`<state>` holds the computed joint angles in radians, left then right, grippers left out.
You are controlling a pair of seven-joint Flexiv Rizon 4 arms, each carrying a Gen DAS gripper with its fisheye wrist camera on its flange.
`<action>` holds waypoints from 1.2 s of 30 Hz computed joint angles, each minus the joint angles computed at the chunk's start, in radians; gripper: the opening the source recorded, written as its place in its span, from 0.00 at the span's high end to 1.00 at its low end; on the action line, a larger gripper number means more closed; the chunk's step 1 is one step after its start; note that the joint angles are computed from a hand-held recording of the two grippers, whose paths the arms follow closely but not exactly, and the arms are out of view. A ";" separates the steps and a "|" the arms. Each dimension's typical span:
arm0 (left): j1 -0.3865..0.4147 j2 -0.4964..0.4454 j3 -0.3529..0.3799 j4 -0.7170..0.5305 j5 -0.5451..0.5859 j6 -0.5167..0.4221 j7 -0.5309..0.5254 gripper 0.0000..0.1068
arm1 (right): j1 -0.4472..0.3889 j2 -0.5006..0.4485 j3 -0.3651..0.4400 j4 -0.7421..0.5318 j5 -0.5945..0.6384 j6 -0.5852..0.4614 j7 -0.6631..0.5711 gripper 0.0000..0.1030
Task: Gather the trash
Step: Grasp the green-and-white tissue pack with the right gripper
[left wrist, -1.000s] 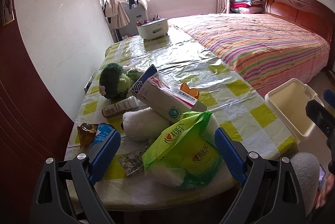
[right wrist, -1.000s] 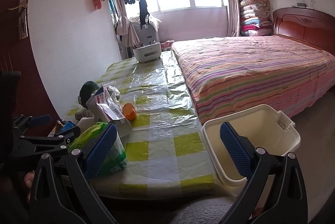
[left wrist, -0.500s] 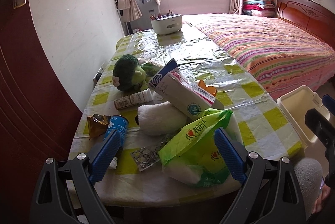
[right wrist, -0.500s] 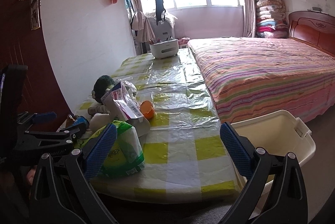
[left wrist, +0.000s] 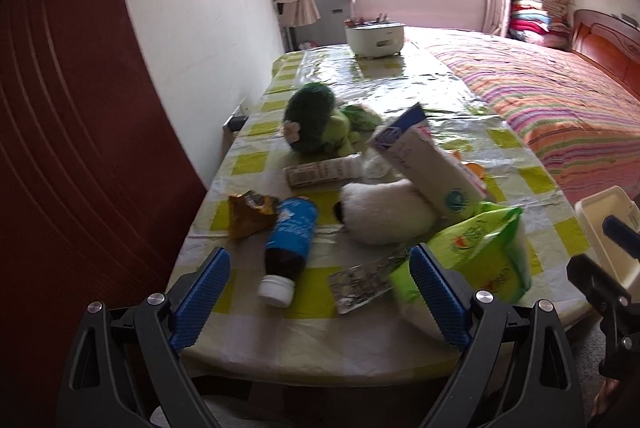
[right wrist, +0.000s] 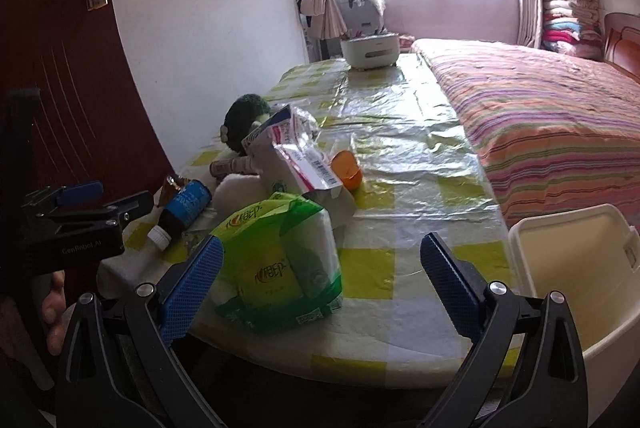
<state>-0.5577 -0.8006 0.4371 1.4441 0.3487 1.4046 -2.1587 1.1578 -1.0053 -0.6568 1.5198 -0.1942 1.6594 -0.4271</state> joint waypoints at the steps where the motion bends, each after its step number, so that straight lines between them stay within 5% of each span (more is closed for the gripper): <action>1: -0.001 0.003 0.010 0.009 0.002 -0.002 -0.008 0.17 | -0.047 0.004 0.065 -0.028 -0.020 -0.002 -0.023 0.06; 11: 0.046 0.033 0.006 0.069 0.008 -0.042 -0.066 0.17 | -0.333 -0.051 0.475 -0.272 -0.202 -0.185 -0.186 0.06; 19: 0.074 0.043 -0.013 0.091 0.015 -0.015 -0.058 0.17 | -0.490 -0.160 0.744 -0.463 -0.157 -0.269 -0.321 0.06; 22: 0.102 0.050 -0.043 0.102 -0.007 -0.011 -0.035 0.17 | -0.503 -0.179 0.781 -0.491 -0.140 -0.288 -0.387 0.41; 27: 0.171 0.055 -0.125 0.115 -0.066 0.011 0.060 0.17 | -0.534 -0.180 0.849 -0.460 -0.073 -0.197 -0.479 0.76; 32: 0.246 0.038 -0.229 0.088 -0.147 -0.004 0.215 0.17 | -0.497 -0.130 0.761 -0.346 -0.022 -0.044 -0.428 0.81; 36: 0.261 -0.002 -0.259 0.000 -0.217 -0.112 0.299 0.17 | -0.447 -0.073 0.674 -0.237 0.026 0.089 -0.367 0.80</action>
